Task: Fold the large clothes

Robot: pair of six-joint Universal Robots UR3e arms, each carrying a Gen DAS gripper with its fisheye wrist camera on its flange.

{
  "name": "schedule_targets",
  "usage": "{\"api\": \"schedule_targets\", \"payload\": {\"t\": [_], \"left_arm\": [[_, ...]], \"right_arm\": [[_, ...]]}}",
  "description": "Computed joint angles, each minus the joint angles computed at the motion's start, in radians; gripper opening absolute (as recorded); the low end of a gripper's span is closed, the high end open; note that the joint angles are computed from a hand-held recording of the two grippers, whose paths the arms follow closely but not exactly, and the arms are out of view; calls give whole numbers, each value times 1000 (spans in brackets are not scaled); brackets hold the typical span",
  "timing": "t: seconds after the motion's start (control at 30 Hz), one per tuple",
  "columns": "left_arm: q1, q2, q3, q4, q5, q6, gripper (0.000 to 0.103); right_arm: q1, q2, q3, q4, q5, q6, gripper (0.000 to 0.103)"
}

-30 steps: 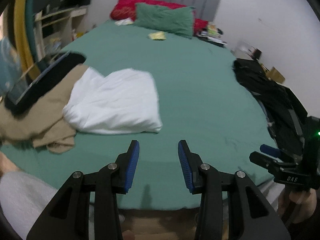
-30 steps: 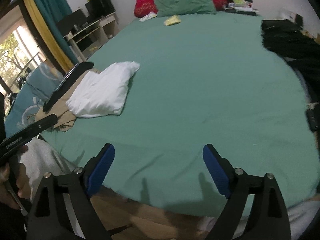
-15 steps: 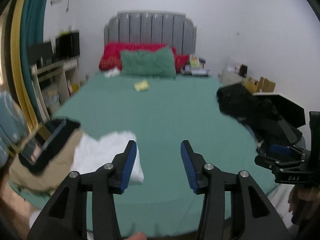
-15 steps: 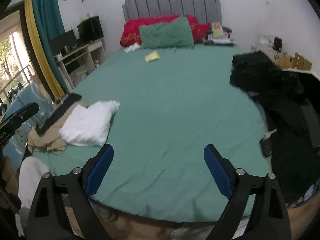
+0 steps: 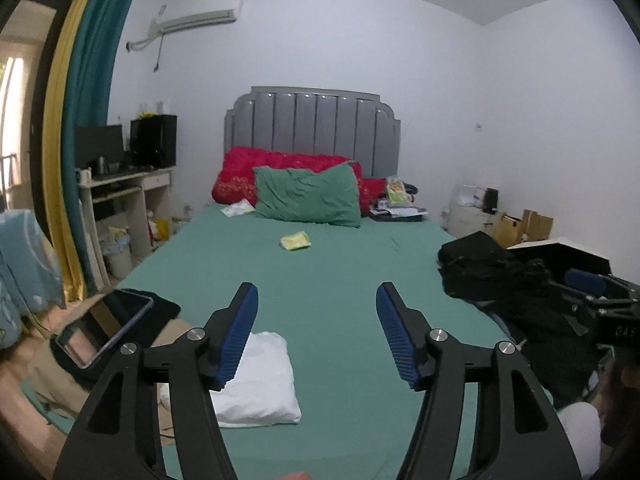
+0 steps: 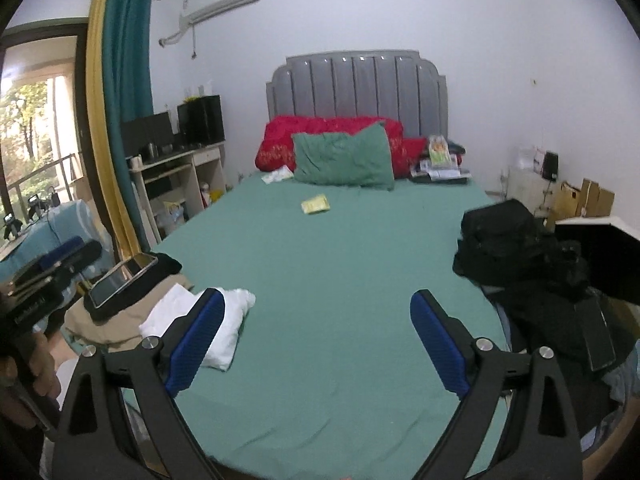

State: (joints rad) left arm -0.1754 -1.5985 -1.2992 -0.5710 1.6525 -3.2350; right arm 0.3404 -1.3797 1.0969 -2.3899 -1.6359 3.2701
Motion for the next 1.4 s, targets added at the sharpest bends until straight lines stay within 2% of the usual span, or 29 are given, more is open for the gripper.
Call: {"api": "schedule_targets", "payload": {"t": [0.23, 0.37, 0.77, 1.4], "left_arm": [[45, 25, -91, 29, -29, 10, 65], [99, 47, -151, 41, -95, -4, 65], [180, 59, -232, 71, -170, -12, 65], [165, 48, -265, 116, -151, -14, 65]], "right_arm": [[54, 90, -17, -64, -50, 26, 94], [65, 147, -37, -52, -44, 40, 94], [82, 232, -90, -30, -29, 36, 94], [80, 250, -116, -16, -17, 33, 95]]}}
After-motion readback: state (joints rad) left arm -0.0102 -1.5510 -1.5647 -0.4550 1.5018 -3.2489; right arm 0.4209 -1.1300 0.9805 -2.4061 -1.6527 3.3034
